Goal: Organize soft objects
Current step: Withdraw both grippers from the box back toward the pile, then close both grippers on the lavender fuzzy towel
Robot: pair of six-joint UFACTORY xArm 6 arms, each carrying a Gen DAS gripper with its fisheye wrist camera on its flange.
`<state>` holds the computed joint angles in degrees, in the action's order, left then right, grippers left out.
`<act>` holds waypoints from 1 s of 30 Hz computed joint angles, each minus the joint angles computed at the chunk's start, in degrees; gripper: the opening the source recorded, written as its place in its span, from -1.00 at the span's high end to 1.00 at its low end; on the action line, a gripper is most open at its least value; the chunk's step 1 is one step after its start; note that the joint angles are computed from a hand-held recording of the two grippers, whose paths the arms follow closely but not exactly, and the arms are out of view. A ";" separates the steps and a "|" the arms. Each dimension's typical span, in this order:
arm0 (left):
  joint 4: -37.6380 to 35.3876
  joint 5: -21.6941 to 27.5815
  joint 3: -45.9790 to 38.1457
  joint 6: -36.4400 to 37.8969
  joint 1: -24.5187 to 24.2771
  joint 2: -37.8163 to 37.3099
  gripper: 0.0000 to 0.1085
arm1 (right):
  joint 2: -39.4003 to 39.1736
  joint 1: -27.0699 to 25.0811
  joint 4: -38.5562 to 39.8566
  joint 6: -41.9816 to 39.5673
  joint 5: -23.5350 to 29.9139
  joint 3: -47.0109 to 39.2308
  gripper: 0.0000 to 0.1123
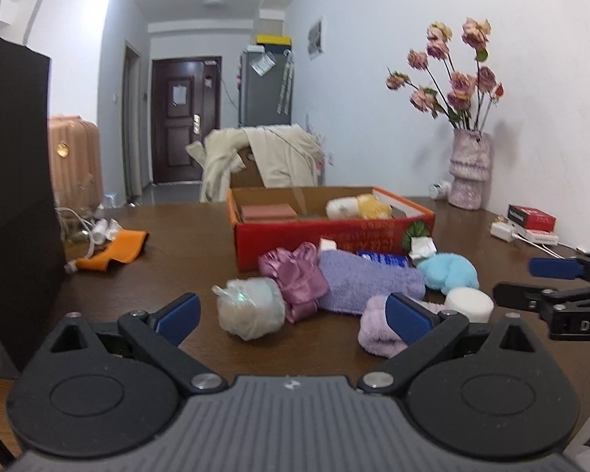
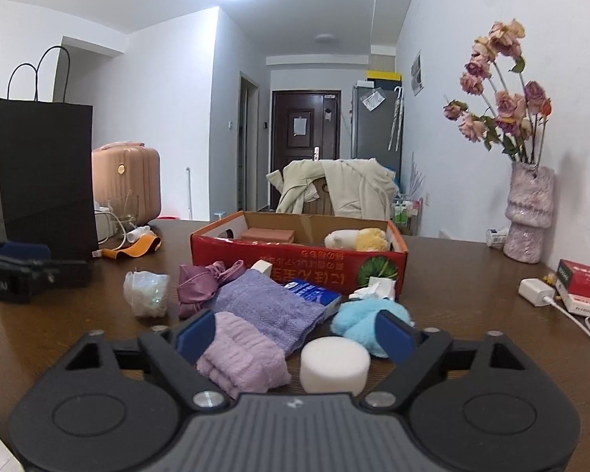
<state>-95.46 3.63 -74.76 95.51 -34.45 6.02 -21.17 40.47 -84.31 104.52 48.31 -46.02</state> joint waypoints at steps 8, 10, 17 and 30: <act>29.65 12.15 -6.22 -33.19 1.24 8.34 -0.34 | 3.52 -9.30 5.38 3.85 -17.15 -1.32 0.00; 29.34 12.44 -9.33 -31.89 0.36 11.32 -0.27 | 5.01 -11.92 4.62 5.67 -22.28 -1.43 0.08; 40.21 23.24 -17.27 -47.60 2.24 17.60 0.47 | 8.98 -16.75 5.55 8.24 -30.51 -2.94 0.31; 38.20 23.69 -16.77 -51.84 2.93 16.80 -0.13 | 11.88 -21.37 3.00 13.10 -35.87 -5.76 0.27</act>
<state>-57.26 27.33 -91.53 43.67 -31.52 22.82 -9.29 19.10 -81.30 117.61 12.44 -51.78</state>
